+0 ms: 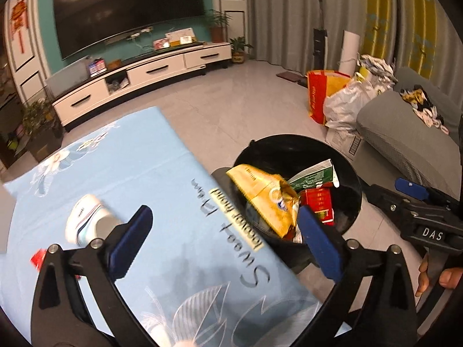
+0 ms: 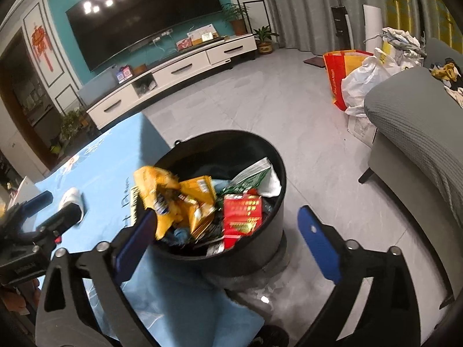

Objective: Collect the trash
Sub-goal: 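Withdraw both tools from the bin and move over the table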

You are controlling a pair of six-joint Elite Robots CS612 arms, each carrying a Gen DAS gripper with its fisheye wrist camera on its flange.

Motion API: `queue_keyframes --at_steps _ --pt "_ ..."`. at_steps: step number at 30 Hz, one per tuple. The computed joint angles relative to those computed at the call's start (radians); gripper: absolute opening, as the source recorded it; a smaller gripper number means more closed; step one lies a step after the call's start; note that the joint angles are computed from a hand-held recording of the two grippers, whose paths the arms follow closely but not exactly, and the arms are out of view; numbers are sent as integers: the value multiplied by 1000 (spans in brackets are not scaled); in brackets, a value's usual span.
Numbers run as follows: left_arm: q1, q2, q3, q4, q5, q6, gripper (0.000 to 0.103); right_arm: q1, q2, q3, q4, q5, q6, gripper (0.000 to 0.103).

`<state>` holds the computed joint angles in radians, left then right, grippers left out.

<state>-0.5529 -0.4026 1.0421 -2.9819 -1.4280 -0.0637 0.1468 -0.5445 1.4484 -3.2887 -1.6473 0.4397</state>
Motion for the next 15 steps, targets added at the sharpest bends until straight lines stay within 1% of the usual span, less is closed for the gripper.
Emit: queue_keyframes --at_steps 3,7,10,15 --pt "6 -34 68 -44 10 -25 100 14 -15 13 -4 1 -19 99" --pt "12 -81 162 -99 41 -65 100 34 -28 20 -2 14 -57 99" --pt "21 -114 231 -140 61 -101 100 48 -33 19 -4 32 -83 99" --pt "38 -153 314 -188 88 -157 100 73 -32 -1 3 60 -134 99"
